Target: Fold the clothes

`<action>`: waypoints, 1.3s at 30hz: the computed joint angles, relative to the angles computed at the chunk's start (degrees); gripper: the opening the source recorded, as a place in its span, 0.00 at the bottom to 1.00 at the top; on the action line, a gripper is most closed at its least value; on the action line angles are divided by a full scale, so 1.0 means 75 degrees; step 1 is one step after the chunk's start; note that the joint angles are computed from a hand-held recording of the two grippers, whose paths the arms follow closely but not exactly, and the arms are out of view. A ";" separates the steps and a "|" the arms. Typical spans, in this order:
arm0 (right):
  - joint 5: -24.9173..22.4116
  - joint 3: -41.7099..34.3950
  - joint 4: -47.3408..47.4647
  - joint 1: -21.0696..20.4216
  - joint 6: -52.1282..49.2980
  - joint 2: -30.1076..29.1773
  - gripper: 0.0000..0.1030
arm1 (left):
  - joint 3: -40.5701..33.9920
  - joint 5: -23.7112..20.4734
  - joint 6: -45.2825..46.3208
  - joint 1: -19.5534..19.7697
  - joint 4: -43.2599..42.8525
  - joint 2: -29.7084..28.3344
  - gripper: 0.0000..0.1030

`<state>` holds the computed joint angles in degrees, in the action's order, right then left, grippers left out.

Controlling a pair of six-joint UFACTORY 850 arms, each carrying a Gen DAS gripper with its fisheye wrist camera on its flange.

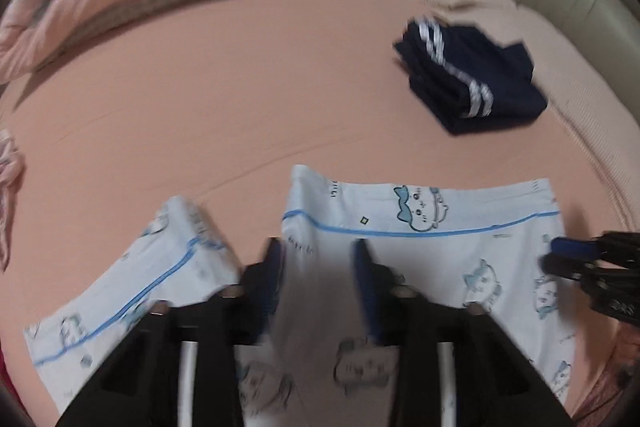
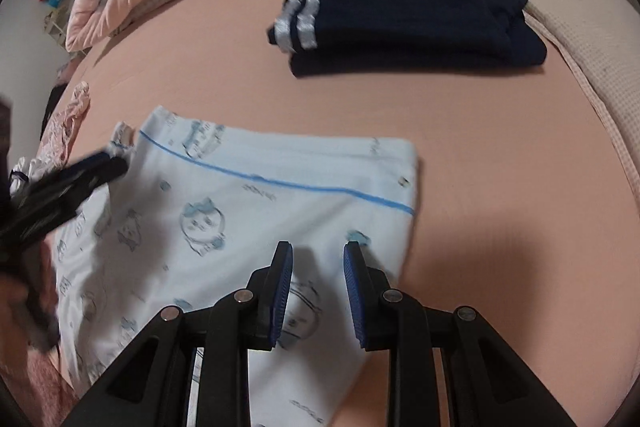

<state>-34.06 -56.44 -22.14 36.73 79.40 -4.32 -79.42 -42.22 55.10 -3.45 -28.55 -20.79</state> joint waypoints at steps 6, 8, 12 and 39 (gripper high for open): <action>0.0015 0.0158 0.0045 -0.0033 -0.0277 0.0093 0.25 | -0.0454 -0.0080 -0.0814 -0.0119 0.0354 -0.0435 0.26; 0.0141 0.0209 -0.0025 -0.0065 -0.0236 0.0135 0.25 | -0.0428 0.0119 -0.0890 -0.0083 0.0264 -0.0412 0.26; 0.0256 0.0222 -0.0040 -0.0066 -0.0379 0.0143 0.25 | -0.0431 0.0328 -0.1050 -0.0081 0.0462 -0.0448 0.29; -0.0192 0.0165 -0.1259 0.0761 0.1475 0.0334 0.25 | 0.1662 -0.0446 0.1478 0.0319 -0.0533 0.1767 0.34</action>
<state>-35.50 -55.21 -31.58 42.44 90.46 -1.82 -66.95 -45.57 66.19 -1.06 -32.55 -7.54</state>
